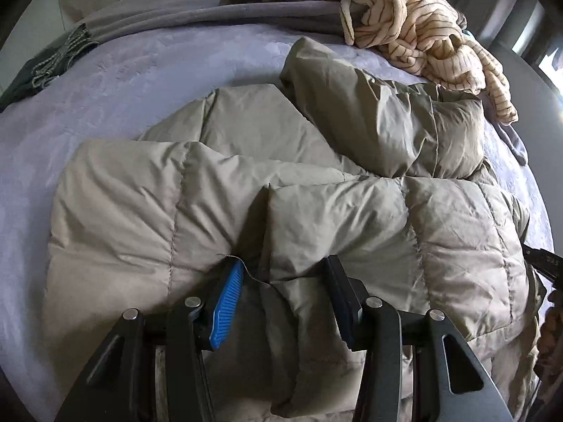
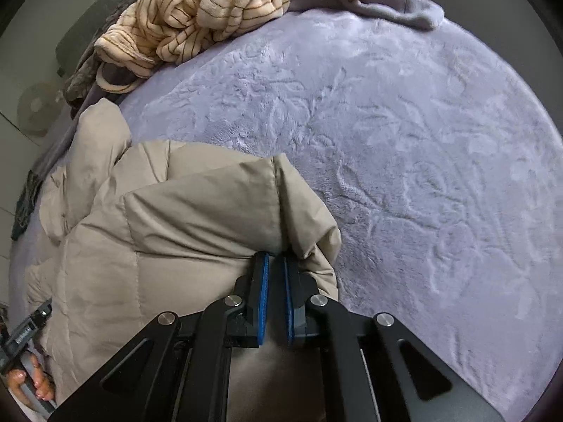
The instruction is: Fold large clothes
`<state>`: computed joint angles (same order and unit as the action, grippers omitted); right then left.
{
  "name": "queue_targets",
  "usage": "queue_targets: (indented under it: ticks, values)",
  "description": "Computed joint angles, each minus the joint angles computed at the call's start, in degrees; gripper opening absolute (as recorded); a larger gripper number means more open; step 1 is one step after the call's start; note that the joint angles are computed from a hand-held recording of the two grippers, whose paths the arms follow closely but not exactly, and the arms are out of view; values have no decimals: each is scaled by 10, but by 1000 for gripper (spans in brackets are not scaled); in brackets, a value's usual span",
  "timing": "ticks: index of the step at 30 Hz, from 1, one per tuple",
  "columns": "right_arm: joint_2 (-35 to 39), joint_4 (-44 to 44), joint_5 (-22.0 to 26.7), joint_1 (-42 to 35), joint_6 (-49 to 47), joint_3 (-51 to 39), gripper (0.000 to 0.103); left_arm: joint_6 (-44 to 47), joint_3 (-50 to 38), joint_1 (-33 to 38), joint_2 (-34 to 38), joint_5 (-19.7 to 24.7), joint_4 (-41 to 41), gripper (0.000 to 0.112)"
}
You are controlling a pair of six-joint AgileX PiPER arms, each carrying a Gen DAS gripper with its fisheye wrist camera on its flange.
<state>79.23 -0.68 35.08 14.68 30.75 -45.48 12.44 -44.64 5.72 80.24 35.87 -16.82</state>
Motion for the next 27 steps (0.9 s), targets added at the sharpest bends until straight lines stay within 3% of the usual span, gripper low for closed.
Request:
queue_targets:
  ticks: [5, 9, 13, 16, 18, 21, 27]
  values:
    - [-65, -104, 89, 64, 88, -3, 15, -32, -3, 12, -56, 39, 55, 50]
    - [-133, -148, 155, 122, 142, 13, 19, 25, 8, 56, -112, 89, 17, 50]
    - [-181, -168, 204, 181, 201, 43, 21, -27, 43, 17, -116, 74, 77, 50]
    - [-175, -139, 188, 164, 179, 69, 27, -39, 78, 11, -105, 30, 85, 60]
    - [-177, -109, 170, 132, 145, 84, 32, -41, 78, 15, -101, 30, 81, 60]
    - [-191, -67, 174, 90, 102, 84, 36, -65, 58, 11, -103, 59, 103, 60]
    - [-257, 7, 245, 37, 58, 83, 42, -86, 43, 9, -162, 142, 134, 60]
